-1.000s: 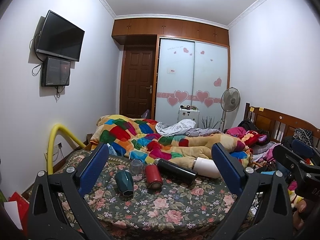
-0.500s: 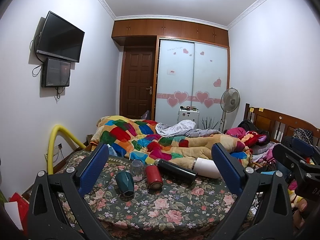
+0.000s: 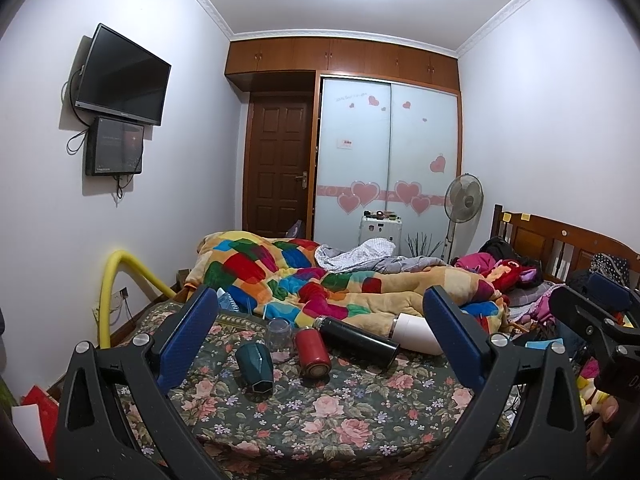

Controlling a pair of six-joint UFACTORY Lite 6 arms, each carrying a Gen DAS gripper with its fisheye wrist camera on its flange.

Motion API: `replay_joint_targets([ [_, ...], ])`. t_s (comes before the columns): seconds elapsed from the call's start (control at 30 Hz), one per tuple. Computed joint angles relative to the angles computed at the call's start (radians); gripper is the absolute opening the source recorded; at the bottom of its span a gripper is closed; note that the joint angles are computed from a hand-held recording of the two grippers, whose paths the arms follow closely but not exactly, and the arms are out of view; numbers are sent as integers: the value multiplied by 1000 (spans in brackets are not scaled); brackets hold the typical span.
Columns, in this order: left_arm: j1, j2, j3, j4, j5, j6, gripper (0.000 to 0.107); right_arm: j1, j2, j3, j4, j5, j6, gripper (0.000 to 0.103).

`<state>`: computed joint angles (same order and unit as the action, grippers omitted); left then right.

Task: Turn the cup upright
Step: 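Reach the left tool to the dark green mug and close on it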

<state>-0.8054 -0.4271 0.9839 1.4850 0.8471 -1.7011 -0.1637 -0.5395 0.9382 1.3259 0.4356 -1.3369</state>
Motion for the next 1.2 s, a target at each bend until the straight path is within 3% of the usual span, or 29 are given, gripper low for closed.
replay_joint_targets([
  [0.43,83,25,0,-10,-84,-2,103,24,54,15,-5,-30,-1,103],
  [0.7,241,153,41,-43,-189,-38,103,42,166,51,18,-63,-34,103],
  [0.97,518,463,168,-171,-445,40,103,55,382,160,-68,-123,43,103],
  [1.2,663,899,470,-543,-520,425,101,70,596,280,-301,-167,283,103],
])
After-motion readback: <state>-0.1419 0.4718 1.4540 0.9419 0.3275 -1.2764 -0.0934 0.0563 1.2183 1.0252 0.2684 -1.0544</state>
